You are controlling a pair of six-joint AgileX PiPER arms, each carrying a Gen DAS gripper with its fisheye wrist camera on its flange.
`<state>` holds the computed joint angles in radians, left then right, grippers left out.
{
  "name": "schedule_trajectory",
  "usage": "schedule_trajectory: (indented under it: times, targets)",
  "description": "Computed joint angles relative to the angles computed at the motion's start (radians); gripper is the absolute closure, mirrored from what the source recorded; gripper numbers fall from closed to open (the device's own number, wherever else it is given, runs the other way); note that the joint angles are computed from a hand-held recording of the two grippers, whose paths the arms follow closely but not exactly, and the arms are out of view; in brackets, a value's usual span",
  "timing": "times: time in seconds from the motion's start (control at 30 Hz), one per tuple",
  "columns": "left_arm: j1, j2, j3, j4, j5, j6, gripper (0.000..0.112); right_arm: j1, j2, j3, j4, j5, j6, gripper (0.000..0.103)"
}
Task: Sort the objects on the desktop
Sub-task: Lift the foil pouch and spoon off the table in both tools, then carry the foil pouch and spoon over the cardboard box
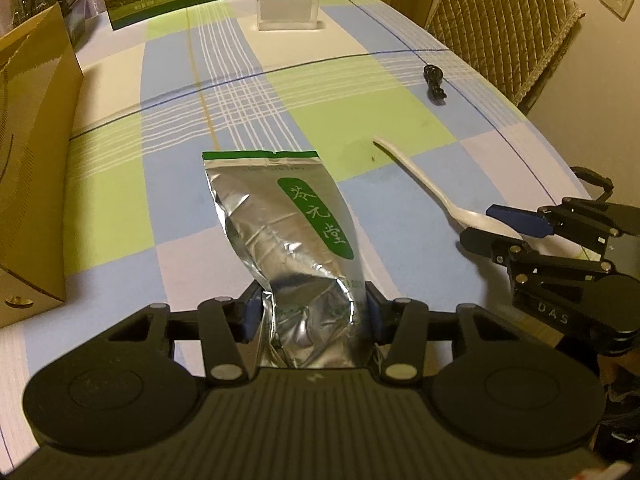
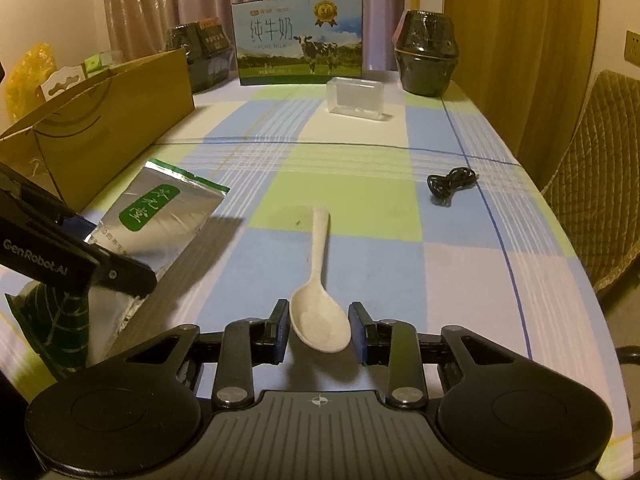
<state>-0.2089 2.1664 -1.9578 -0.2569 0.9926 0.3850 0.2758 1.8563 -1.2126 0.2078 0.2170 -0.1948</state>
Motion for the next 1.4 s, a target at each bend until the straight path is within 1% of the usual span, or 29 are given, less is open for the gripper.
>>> schedule_trajectory:
  times: [0.03,0.13,0.23,0.4,0.43,0.47,0.53,0.6,0.63,0.8,0.83,0.97,1.03,1.1,1.17,1.2,1.23,1.3,1.33,1.4]
  targets:
    - [0.001,-0.001,-0.002,-0.002,0.002,0.002,0.067,0.0,0.002,-0.002,0.001,0.004,0.0,0.075]
    - [0.003,0.003,-0.008,-0.004,0.008,0.001,0.067,-0.012,0.017,-0.024,0.101,0.052,-0.083,0.075]
    - [0.004,0.007,-0.005,-0.003,0.012,-0.002,0.067,-0.014,0.017,-0.015,0.124,0.039,-0.09,0.074]
    - [0.006,0.002,0.012,-0.012,0.011,0.003,0.067,-0.032,0.006,-0.004,0.207,0.04,-0.104,0.069]
    - [0.006,0.002,0.011,-0.011,0.012,0.003,0.067,-0.037,0.002,0.001,0.241,0.04,-0.118,0.065]
    - [0.005,0.003,0.01,-0.009,0.011,0.001,0.067,-0.041,-0.003,0.007,0.279,0.039,-0.137,0.058]
    - [0.006,0.006,0.007,-0.011,0.011,0.001,0.067,-0.051,-0.01,0.019,0.377,0.04,-0.201,0.051]
    - [0.007,0.007,0.006,-0.012,0.01,0.003,0.067,-0.049,-0.011,0.018,0.384,0.037,-0.206,0.051]
    - [0.007,0.007,0.006,-0.012,0.01,0.003,0.067,-0.044,-0.01,0.017,0.363,0.031,-0.191,0.051]
    - [0.009,0.006,0.008,-0.017,0.01,0.002,0.067,0.005,-0.005,0.027,0.094,-0.017,-0.006,0.051]
    - [0.009,0.006,0.009,-0.018,0.01,0.001,0.067,0.009,-0.004,0.029,0.081,-0.023,0.001,0.051]
    - [0.009,0.007,0.009,-0.019,0.012,0.0,0.067,0.002,0.004,0.031,0.158,-0.035,-0.063,0.051]
    - [0.009,0.007,0.01,-0.017,0.012,-0.001,0.067,0.005,0.007,0.032,0.143,-0.041,-0.05,0.052]
    - [0.009,0.008,0.009,-0.017,0.012,-0.001,0.067,0.011,0.008,0.031,0.089,-0.046,-0.004,0.054]
    - [0.009,0.01,0.006,-0.018,0.013,-0.003,0.067,0.018,0.009,0.033,0.017,-0.054,0.064,0.064]
    - [0.009,0.01,0.007,-0.018,0.011,-0.005,0.067,0.017,0.009,0.031,0.019,-0.053,0.067,0.067]
    - [0.009,0.01,0.007,-0.018,0.011,-0.006,0.067,0.017,0.01,0.029,0.003,-0.053,0.086,0.071]
    - [0.008,0.01,0.006,-0.017,0.011,-0.006,0.067,0.018,0.011,0.027,-0.026,-0.052,0.117,0.073]
    - [0.009,0.01,0.006,-0.017,0.011,-0.007,0.067,0.022,0.009,0.028,-0.068,-0.052,0.158,0.073]
    - [0.009,0.01,0.006,-0.017,0.01,-0.007,0.067,0.033,0.003,0.037,-0.212,-0.062,0.283,0.073]
